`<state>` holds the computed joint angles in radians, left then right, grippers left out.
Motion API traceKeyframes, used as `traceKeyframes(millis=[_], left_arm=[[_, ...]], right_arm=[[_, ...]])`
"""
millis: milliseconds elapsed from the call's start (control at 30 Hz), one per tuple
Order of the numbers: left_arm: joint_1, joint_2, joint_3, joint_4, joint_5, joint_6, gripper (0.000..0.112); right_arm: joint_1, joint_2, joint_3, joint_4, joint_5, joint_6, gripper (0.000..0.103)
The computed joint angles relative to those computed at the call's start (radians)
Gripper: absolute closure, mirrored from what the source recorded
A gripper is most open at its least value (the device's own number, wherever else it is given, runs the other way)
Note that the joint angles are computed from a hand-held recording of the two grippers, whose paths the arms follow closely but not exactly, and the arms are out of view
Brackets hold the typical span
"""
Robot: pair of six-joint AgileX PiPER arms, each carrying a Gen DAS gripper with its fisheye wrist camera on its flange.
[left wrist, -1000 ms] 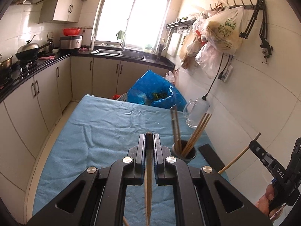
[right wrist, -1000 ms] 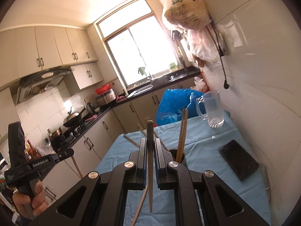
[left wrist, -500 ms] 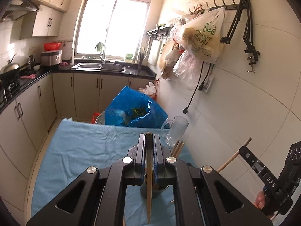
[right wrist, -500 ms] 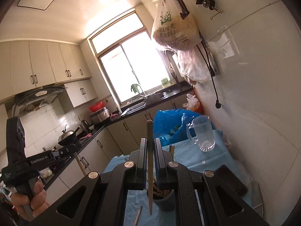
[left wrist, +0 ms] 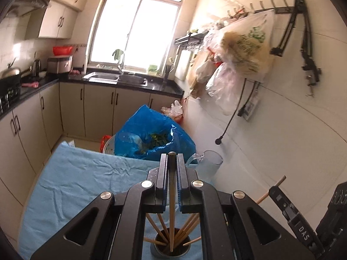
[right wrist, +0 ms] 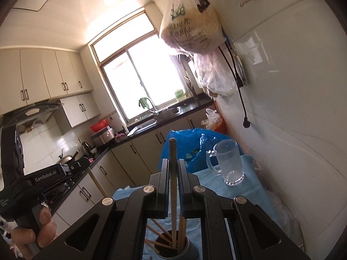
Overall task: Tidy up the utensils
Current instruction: 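Open both grippers to drop the chopsticks into the black cup, then move both open grippers back over the last chopsticks on the towel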
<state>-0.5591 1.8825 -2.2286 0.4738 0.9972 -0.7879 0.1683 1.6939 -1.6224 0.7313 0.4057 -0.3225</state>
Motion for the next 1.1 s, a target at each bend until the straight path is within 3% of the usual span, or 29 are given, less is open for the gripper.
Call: traceKeyframes(millis=[333, 433, 500, 567, 700, 800, 867, 1100], left_arm=[[0.035, -0.002, 0.124, -0.056, -0.055, -0.015, 0.106], [0.033, -0.020, 0.139, -0.062, -0.055, -0.013, 0.105], [0.030, -0.034, 0.145, -0.060, -0.052, -0.012, 0.093], [0.015, -0.068, 0.178, -0.029, -0.057, -0.039, 0.079], [-0.013, -0.142, 0.252, 0.015, -0.063, -0.078, 0.075], [-0.041, -0.247, 0.383, 0.077, -0.084, -0.152, 0.063], [-0.069, -0.326, 0.489, 0.145, -0.075, -0.213, 0.062], [-0.085, -0.573, 0.891, 0.196, -0.073, -0.369, 0.056]], right_arm=[[0.013, 0.125, -0.068, -0.086, 0.068, 0.057, 0.094], [0.002, 0.130, -0.073, -0.050, 0.099, 0.032, 0.094], [-0.001, 0.117, -0.064, -0.052, 0.091, 0.034, 0.093], [-0.006, 0.096, -0.047, -0.031, 0.090, 0.013, 0.081], [-0.016, 0.006, 0.048, 0.045, 0.053, -0.061, 0.075], [-0.025, -0.063, 0.129, 0.122, 0.052, -0.136, 0.073], [-0.024, -0.110, 0.192, 0.162, 0.050, -0.184, 0.067], [0.047, -0.213, 0.412, 0.211, 0.049, -0.285, 0.067]])
